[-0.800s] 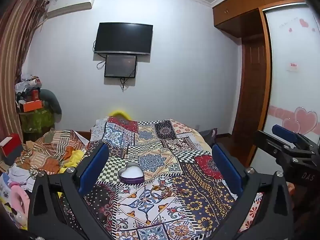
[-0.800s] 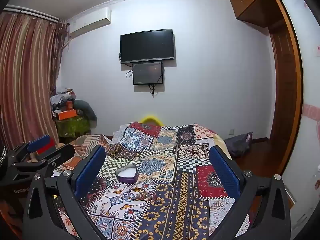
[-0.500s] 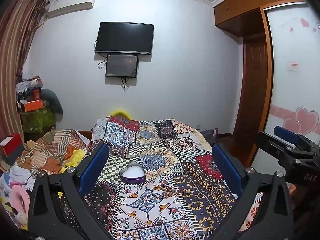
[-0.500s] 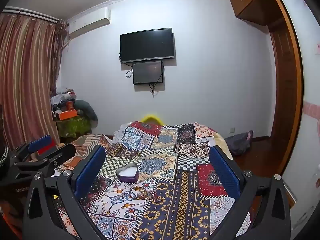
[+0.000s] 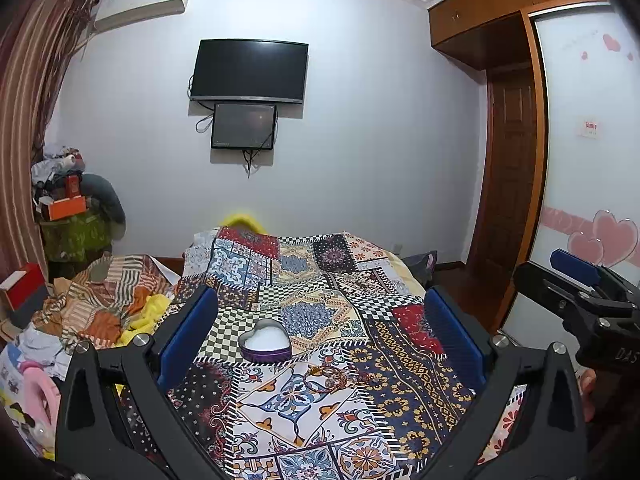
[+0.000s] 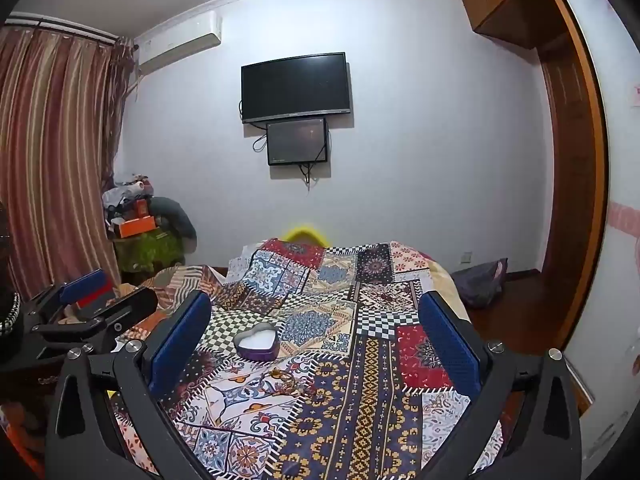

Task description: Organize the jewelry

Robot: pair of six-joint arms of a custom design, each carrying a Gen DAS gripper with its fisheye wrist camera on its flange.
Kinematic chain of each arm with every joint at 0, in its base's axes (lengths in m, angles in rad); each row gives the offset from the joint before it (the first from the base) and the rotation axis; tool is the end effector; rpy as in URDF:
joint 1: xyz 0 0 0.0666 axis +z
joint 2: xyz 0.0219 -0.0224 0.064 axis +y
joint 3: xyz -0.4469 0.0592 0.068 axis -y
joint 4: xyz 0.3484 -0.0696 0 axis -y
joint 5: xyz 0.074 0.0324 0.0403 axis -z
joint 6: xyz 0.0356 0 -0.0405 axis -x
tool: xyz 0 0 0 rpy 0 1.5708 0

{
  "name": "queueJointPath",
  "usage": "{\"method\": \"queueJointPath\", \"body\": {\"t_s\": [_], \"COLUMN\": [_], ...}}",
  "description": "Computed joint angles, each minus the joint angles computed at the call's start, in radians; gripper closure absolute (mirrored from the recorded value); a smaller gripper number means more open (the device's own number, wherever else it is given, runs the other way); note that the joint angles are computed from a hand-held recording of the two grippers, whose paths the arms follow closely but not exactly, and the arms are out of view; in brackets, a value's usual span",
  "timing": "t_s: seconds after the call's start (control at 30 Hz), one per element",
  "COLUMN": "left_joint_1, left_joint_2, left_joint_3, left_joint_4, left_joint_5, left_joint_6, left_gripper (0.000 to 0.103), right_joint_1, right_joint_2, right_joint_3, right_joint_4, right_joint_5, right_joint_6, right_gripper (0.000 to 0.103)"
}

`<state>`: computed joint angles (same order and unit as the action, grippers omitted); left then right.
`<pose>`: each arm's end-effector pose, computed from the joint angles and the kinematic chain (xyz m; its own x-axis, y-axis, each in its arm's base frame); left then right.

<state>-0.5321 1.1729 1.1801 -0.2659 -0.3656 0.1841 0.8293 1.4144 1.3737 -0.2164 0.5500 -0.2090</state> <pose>0.3194 -0.1738 0.5438 -0.2489 -0.0518 -0.9671 0.1327 0.9873 -0.0871 0.3304 0.3326 0.5417 -0.2276 0.0134 -0.9737 -0.2454 0.9668 0.0706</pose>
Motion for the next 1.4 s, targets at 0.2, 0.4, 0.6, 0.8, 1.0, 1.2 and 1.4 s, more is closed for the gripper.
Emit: {"method": "queueJointPath", "body": {"t_s": [0.2, 0.4, 0.6, 0.8, 1.0, 1.2, 1.4], "left_joint_1": [0.011, 0.012, 0.014, 0.014, 0.018, 0.018, 0.015], "left_joint_2": [-0.004, 0.000, 0.001, 0.001, -0.002, -0.004, -0.003], "left_joint_3": [0.001, 0.007, 0.009, 0.009, 0.009, 0.005, 0.001], "left_joint_4": [-0.013, -0.020, -0.024, -0.023, -0.027, -0.026, -0.024], "left_joint_5": [0.009, 0.009, 0.013, 0.013, 0.016, 0.015, 0.010], "left_joint_6": [0.016, 0.022, 0.023, 0.022, 0.021, 0.019, 0.017], "left_gripper": [0.000, 0.000, 0.000, 0.000, 0.000, 0.000, 0.000], "right_joint_1": [-0.003, -0.005, -0.004, -0.006, -0.005, -0.007, -0.006], "right_joint_2": [0.000, 0.002, 0.004, 0.004, 0.005, 0.006, 0.006], "right_joint_3": [-0.002, 0.001, 0.008, 0.009, 0.008, 0.009, 0.010], "right_joint_4": [-0.004, -0.010, -0.017, -0.019, -0.022, -0.022, -0.026], "right_joint_5": [-0.006, -0.008, -0.008, -0.010, -0.007, -0.009, -0.010], "right_joint_6": [-0.004, -0.005, -0.005, -0.006, -0.013, -0.014, -0.017], "right_gripper": [0.000, 0.000, 0.000, 0.000, 0.000, 0.000, 0.000]}}
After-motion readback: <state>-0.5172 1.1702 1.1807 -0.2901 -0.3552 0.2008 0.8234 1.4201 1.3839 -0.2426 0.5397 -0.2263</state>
